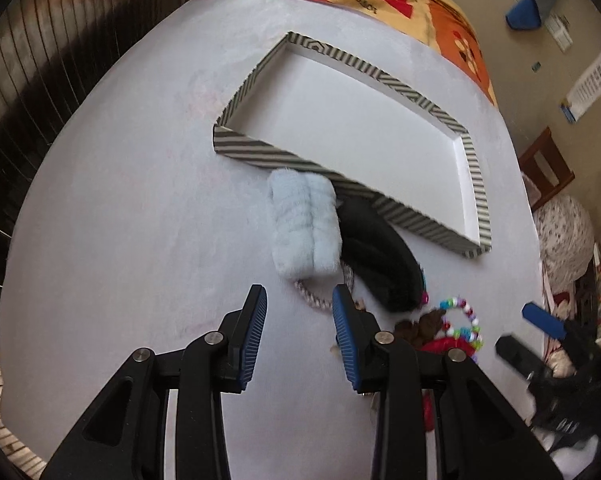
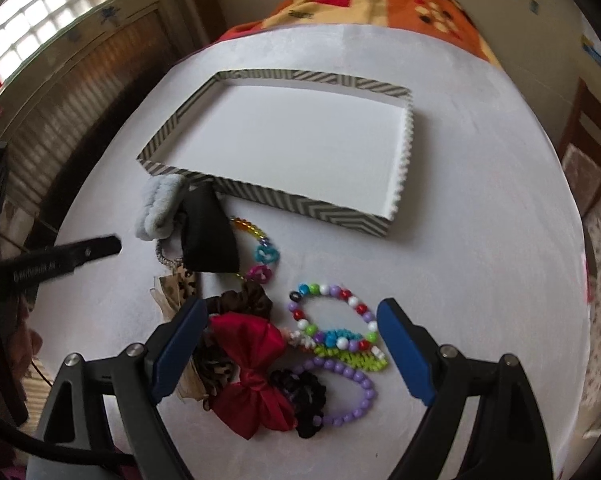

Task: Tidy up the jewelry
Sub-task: 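Grasp the light blue fuzzy scrunchie with the left tool while the right tool grasps the black velvet scrunchie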

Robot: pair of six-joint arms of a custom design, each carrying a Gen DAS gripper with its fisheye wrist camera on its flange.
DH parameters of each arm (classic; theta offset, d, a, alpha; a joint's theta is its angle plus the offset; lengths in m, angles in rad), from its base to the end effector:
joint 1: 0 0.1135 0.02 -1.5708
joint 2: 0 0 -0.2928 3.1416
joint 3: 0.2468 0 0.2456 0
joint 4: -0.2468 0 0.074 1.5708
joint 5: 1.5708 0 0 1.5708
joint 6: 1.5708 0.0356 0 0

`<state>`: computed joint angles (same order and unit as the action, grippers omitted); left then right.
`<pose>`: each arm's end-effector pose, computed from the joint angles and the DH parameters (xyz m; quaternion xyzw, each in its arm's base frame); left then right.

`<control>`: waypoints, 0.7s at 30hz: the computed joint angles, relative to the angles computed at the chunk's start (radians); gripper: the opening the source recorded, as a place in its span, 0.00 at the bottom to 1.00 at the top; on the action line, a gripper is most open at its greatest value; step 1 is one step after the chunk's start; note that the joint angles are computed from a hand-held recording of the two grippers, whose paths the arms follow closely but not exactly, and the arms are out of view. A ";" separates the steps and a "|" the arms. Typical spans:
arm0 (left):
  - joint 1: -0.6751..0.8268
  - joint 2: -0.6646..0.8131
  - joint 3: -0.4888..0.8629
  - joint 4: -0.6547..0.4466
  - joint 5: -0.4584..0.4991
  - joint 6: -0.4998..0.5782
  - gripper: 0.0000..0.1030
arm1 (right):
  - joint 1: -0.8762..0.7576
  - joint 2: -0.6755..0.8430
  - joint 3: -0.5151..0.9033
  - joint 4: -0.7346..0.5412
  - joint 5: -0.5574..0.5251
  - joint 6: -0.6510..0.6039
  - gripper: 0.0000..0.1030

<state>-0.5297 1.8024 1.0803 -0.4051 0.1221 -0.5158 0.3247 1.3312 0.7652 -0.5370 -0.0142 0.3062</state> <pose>0.3020 -0.1819 0.1873 0.0202 0.9736 -0.1612 0.1605 0.2208 0.0749 0.2230 -0.0106 0.9727 0.0785 0.2182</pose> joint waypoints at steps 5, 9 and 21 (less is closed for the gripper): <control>0.005 0.068 0.076 -0.029 0.004 -0.001 0.25 | 0.026 0.060 0.030 0.032 -0.020 -0.036 0.87; -0.004 0.117 0.130 -0.049 -0.006 -0.003 0.25 | 0.032 0.104 0.044 0.067 -0.048 -0.056 0.87; 0.008 0.200 0.212 -0.077 0.002 -0.004 0.25 | 0.046 0.275 0.127 0.132 -0.102 -0.105 0.86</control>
